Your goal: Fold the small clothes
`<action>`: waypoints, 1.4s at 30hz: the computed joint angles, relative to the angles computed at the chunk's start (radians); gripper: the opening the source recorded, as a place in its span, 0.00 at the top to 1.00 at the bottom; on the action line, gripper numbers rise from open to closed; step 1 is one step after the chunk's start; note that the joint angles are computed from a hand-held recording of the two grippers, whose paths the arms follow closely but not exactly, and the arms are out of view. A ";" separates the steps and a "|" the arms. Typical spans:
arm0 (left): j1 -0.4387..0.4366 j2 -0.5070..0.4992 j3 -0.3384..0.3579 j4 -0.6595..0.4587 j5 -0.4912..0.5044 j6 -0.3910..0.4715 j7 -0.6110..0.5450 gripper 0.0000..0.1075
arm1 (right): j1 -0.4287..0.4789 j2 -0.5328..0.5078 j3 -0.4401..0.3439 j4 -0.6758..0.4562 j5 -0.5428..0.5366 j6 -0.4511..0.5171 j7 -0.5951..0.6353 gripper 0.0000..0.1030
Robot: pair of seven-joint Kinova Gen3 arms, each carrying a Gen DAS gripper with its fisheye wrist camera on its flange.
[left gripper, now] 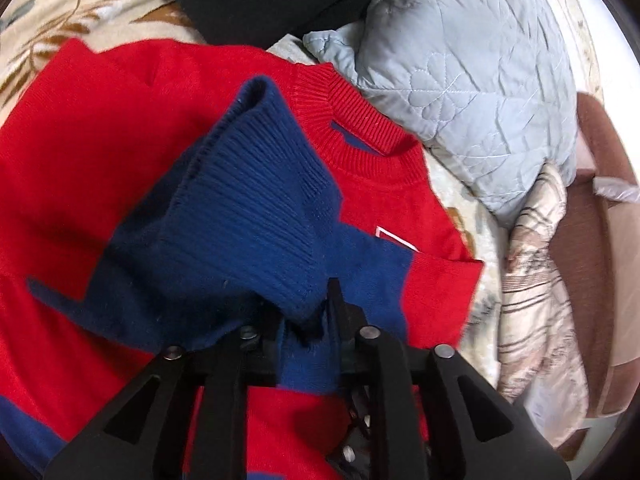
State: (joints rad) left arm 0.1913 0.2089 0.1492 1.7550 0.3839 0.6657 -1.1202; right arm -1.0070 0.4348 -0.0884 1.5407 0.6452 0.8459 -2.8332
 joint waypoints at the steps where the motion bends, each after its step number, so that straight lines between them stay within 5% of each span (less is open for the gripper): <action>1: -0.046 -0.025 0.031 0.020 0.041 0.000 -0.041 0.78 | -0.001 0.000 0.000 0.000 0.001 0.001 0.000 0.00; 6: -0.200 -0.209 0.051 0.171 0.197 -0.007 -0.236 0.50 | 0.013 -0.002 -0.009 -0.011 -0.019 0.008 0.026 0.00; 11: -0.400 -0.323 0.054 0.336 0.368 0.011 -0.439 0.48 | -0.030 -0.065 0.030 0.026 0.036 -0.054 -0.113 0.01; 16: -0.342 -0.263 -0.155 0.417 0.571 0.048 -0.642 0.48 | -0.024 0.018 -0.042 -0.153 0.065 0.023 -0.032 0.01; 19: -0.277 -0.239 -0.265 0.454 0.693 0.068 -0.764 0.48 | -0.129 0.115 0.046 -0.292 0.084 0.105 0.089 0.01; 21: -0.304 -0.220 -0.262 0.466 0.758 0.087 -0.846 0.48 | -0.159 0.184 0.082 -0.385 0.074 0.152 0.170 0.03; 23: -0.337 -0.208 -0.244 0.467 0.796 0.103 -0.908 0.48 | -0.160 0.228 0.101 -0.456 0.026 0.184 0.236 0.12; 24: -0.344 -0.207 -0.238 0.468 0.803 0.100 -0.915 0.48 | -0.150 0.236 0.097 -0.464 0.021 0.175 0.244 0.30; 25: -0.351 -0.204 -0.234 0.469 0.810 0.100 -0.917 0.48 | -0.131 0.234 0.081 -0.454 0.019 0.150 0.236 0.58; 27: -0.371 -0.195 -0.237 0.469 0.819 0.124 -0.928 0.48 | -0.084 0.192 0.043 -0.382 0.023 0.069 0.171 0.89; 32: -0.376 -0.199 -0.219 0.468 0.817 0.111 -0.911 0.48 | -0.053 0.045 0.119 -0.150 -0.039 -0.129 -0.033 0.89; 40: -0.347 -0.206 -0.196 0.450 0.762 0.056 -0.859 0.48 | 0.115 -0.124 0.066 0.180 -0.077 -0.386 -0.237 0.89; 42: -0.331 -0.210 -0.185 0.435 0.713 0.034 -0.816 0.48 | 0.161 -0.144 0.048 0.232 -0.131 -0.429 -0.238 0.81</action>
